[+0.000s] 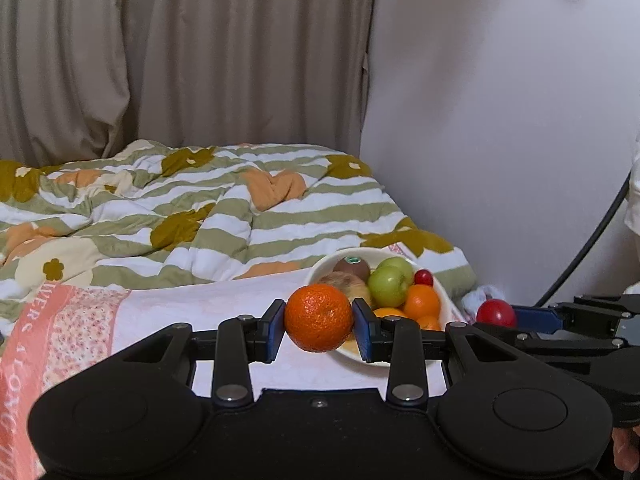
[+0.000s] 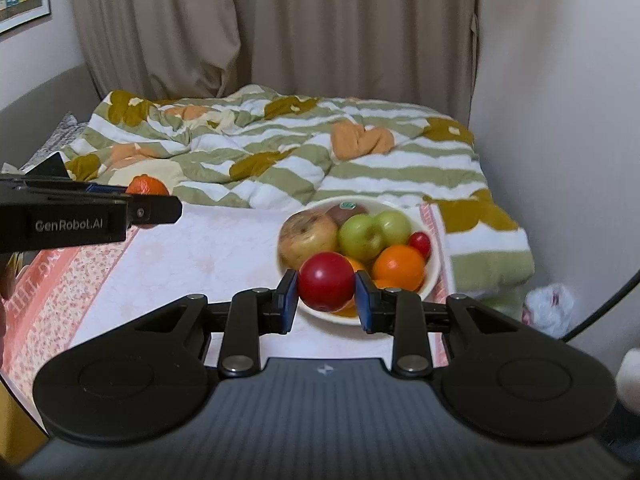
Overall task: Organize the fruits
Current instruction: 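Carry the mandarin with the left tool while the right tool grasps the cherry tomato, releasing both into the bowl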
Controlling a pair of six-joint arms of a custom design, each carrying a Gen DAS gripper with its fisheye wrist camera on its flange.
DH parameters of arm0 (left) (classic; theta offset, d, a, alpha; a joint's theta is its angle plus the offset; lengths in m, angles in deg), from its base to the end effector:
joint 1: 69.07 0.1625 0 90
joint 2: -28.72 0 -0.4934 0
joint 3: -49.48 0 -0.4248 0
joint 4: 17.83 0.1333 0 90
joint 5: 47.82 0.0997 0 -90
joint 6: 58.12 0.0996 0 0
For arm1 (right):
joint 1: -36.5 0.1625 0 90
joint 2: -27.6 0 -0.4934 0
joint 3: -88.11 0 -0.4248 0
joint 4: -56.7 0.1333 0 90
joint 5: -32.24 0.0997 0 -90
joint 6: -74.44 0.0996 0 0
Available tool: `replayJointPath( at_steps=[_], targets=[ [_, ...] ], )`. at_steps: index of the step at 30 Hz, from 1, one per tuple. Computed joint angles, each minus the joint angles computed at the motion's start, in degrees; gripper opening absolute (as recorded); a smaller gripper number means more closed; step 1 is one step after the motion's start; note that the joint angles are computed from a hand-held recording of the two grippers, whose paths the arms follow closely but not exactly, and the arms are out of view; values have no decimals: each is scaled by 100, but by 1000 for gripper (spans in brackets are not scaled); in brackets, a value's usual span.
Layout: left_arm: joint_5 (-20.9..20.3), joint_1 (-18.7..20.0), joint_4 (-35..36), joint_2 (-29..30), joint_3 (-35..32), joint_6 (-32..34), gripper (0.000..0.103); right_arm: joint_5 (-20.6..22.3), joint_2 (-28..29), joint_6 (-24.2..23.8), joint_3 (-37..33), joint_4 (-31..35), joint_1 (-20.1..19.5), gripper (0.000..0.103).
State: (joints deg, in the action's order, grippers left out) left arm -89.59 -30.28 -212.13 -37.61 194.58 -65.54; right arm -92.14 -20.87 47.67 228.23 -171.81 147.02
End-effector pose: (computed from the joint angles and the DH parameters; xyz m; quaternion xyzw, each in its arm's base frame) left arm -0.1812 -0.4120 0.1808 0.2482 0.8596 -0.3709 0.2487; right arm 0.2275 -0.3879 0.1238 0.2439 -0.8501 0.3645 0.2915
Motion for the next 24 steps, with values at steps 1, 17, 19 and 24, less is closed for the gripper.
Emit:
replayJointPath(
  at_steps=[1,17,19,24],
  targets=[
    [43,-43,-55,83,-5,-84,39,95,-92,-101,38,9,-75,45],
    [-99,497,-635,1653,-702,-354,39,881,-413,-847,-100,266,-1218,45],
    [-164,645,-631,1796,-805,-265,39,946,-352,-884,-144,271,-1329,45],
    [-230,879,-737,2076,-1009,139,39,1007,-145,-914,-282,245,-1525,45]
  ],
)
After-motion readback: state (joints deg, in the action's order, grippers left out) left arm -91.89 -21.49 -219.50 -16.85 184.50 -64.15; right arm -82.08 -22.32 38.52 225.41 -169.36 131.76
